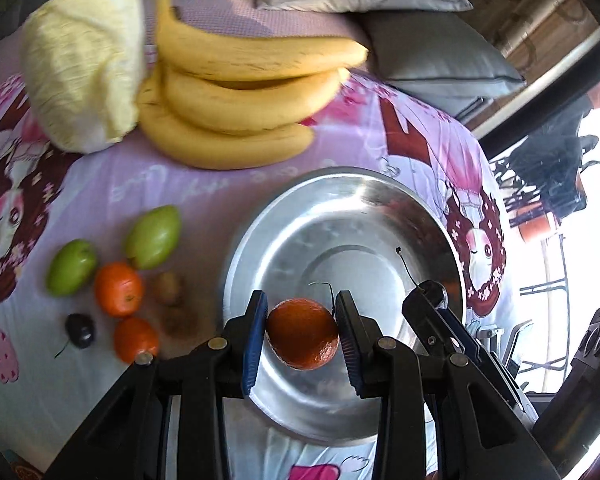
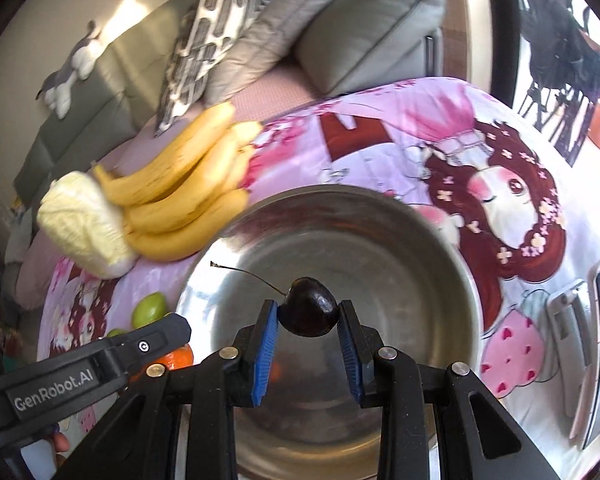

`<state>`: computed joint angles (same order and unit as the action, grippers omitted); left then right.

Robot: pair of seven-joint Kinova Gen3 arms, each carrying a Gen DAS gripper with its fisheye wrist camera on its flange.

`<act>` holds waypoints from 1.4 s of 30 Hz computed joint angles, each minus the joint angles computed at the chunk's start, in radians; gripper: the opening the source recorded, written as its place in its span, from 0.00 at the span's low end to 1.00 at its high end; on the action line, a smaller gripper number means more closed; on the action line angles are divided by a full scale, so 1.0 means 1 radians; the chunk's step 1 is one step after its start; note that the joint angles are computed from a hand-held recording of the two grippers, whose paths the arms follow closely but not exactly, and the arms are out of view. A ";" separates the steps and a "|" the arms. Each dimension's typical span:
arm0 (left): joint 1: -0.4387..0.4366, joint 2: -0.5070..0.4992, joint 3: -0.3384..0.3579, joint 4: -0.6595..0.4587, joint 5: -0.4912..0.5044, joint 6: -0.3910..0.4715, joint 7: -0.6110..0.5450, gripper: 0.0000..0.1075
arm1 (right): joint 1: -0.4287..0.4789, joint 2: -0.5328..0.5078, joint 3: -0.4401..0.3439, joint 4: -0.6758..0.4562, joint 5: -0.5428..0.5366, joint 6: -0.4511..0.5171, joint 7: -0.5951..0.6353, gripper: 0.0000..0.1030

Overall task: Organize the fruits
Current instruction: 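Carry the tangerine in left tool and cherry in right tool over the steel bowl, then open left tool to drop the tangerine while right tool drops the cherry into bowl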

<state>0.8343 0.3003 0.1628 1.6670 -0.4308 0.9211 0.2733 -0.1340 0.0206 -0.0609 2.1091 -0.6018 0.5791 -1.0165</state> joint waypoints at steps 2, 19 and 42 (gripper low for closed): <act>-0.027 0.023 0.006 -0.019 0.027 -0.013 -0.050 0.34 | 0.004 0.014 0.006 -0.012 0.028 -0.003 -0.031 0.32; -0.076 0.151 -0.057 -0.111 0.162 -0.040 -0.247 0.34 | 0.024 0.082 -0.019 -0.069 0.175 -0.013 -0.166 0.32; 0.013 0.071 -0.060 -0.119 0.033 0.177 -0.078 0.62 | -0.017 0.041 -0.026 -0.069 0.281 0.003 -0.243 0.55</act>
